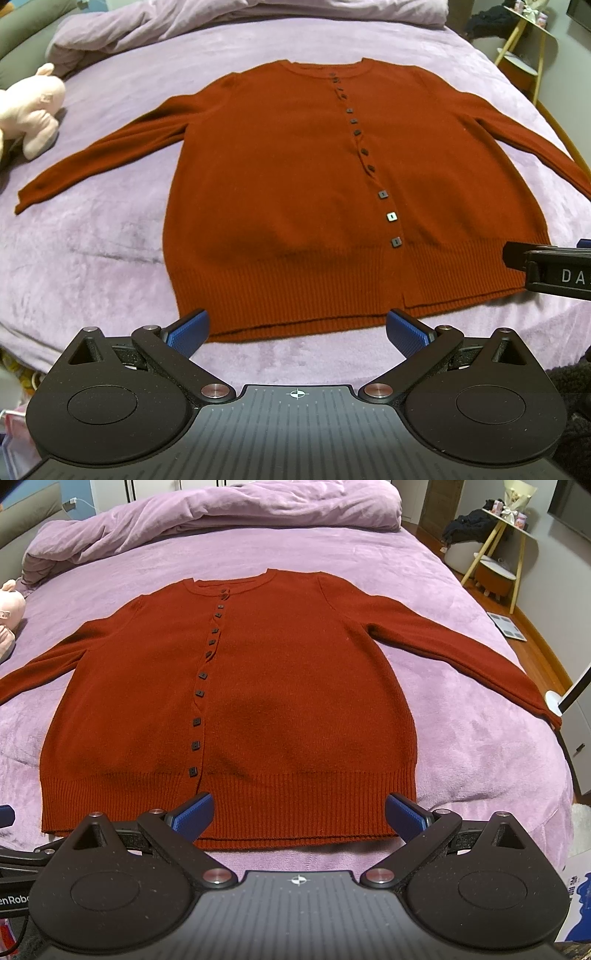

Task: Fold small clothes

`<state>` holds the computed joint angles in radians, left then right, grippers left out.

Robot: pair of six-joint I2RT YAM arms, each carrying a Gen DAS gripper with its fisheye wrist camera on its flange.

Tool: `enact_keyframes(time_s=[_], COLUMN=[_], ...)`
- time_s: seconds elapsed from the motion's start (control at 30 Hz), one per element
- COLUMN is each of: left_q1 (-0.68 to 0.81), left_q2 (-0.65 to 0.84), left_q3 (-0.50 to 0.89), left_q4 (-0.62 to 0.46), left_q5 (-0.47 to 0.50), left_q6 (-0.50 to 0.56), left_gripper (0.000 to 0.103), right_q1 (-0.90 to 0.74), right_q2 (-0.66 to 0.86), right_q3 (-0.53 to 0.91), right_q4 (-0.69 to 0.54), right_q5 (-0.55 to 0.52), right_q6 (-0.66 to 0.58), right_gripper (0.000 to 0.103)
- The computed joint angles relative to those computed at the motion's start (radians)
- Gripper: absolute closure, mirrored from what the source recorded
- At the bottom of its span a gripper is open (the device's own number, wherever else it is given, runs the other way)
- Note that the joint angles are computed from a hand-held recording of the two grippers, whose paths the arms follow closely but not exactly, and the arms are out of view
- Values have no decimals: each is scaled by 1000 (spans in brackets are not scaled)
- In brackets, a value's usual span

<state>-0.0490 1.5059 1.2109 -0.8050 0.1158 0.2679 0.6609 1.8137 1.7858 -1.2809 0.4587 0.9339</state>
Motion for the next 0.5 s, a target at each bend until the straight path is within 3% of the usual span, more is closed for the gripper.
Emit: enact_keyframes(time_s=[0.5], left_q1=[7], left_q2=[11], left_q3=[12], left_q4=[-9], left_q5=[1], left_q6=[1], left_gripper=[0], right_q1=[-1], right_q2=[-2], right_q3=[-2], right_q4=[1], right_q5=[-1], right_q6=[-1], right_gripper=[4])
